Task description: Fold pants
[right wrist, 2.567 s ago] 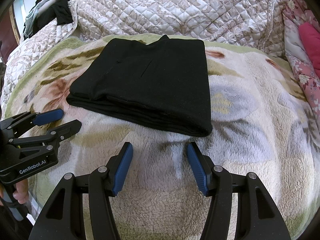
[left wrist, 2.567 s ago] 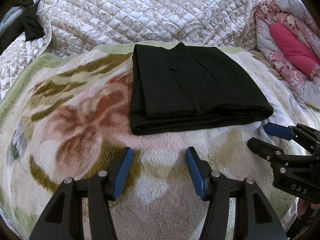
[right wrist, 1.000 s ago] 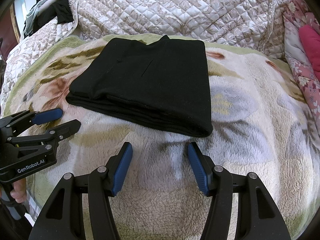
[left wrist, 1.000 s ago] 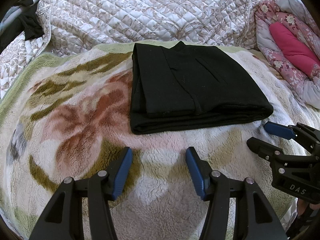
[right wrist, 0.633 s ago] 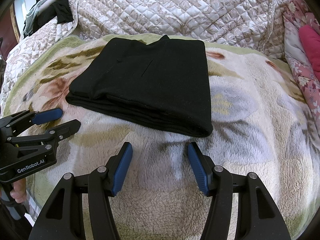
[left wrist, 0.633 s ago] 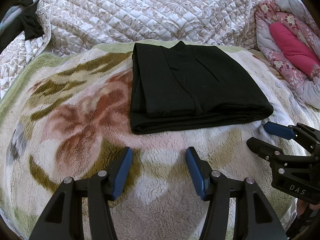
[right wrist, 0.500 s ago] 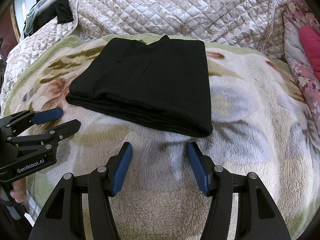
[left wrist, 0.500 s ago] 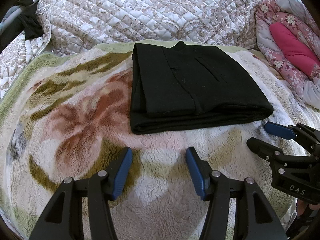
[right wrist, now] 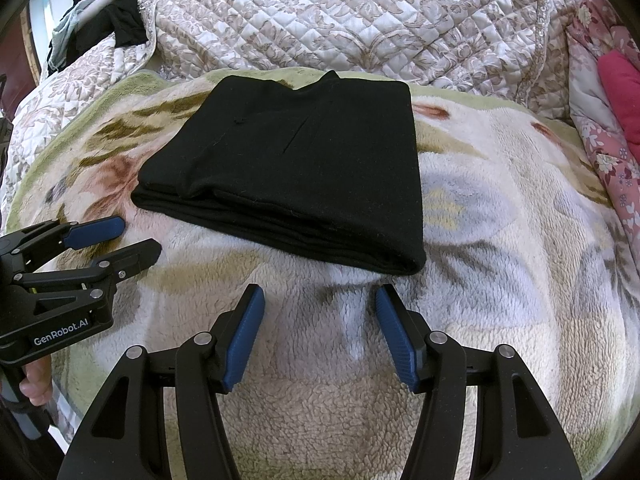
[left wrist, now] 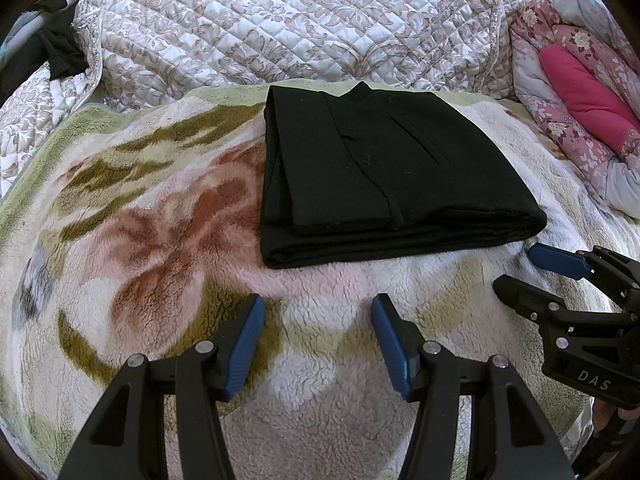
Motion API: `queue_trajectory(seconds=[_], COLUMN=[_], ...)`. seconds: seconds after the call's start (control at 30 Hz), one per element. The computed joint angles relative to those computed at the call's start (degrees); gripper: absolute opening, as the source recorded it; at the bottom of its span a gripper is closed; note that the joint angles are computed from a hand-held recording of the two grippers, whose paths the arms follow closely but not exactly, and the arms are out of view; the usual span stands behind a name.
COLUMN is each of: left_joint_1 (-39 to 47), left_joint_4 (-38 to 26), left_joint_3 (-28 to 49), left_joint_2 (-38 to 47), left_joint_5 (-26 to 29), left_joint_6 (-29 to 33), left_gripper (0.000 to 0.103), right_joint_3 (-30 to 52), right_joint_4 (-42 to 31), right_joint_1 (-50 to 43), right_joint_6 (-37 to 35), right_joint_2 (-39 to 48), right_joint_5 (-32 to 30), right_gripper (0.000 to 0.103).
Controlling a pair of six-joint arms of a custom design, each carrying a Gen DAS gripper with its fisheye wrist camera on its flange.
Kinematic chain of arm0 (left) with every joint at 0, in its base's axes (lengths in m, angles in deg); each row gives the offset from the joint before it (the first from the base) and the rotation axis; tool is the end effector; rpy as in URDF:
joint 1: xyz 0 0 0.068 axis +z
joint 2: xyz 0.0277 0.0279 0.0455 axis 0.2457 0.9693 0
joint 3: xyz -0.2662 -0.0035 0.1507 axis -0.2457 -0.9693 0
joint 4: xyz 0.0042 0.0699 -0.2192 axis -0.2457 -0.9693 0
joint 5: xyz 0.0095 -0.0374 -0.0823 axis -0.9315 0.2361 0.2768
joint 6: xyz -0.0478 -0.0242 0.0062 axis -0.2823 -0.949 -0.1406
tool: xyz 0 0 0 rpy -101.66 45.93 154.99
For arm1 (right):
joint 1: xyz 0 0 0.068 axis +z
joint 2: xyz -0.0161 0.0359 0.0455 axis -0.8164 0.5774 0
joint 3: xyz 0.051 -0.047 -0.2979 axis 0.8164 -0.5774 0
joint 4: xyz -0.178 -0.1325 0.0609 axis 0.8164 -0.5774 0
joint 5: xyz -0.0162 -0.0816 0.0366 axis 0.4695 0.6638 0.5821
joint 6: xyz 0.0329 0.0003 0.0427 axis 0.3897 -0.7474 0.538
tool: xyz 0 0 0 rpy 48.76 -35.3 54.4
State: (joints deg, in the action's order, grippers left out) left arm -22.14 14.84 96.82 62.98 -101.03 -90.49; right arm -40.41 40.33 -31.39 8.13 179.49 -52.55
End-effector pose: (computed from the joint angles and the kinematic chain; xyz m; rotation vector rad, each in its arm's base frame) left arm 0.1733 -0.1129 0.1311 0.0630 2.4881 -0.0250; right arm 0.1950 0.0868 0.1409 -0.3730 2.5093 0.3059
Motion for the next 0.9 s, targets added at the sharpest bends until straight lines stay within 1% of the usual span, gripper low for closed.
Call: queue_trajectory(seconds=[0.6,0.73,0.9], left_joint_1=[0.10,0.27,0.02], left_joint_4=[-0.34,-0.48,-0.08], left_joint_3=[0.17,0.22,-0.36], left_joint_2=[-0.15,-0.29,-0.37], left_joint_5=[0.13,0.26,0.12], left_joint_6=[0.08,0.27,-0.14], left_gripper=[0.059,0.059,0.059], right_joint_3=[-0.57,-1.53,-3.93], right_joint_4=[1.92,3.98,10.25], right_joint_1=[0.30,0.90,1.75], right_joint_6=[-0.41,-0.50,-0.50], right_joint_2=[0.48,0.56,2.00], right_joint_5=[0.66,1.44,2.85], right_gripper=[0.061,0.063,0.066])
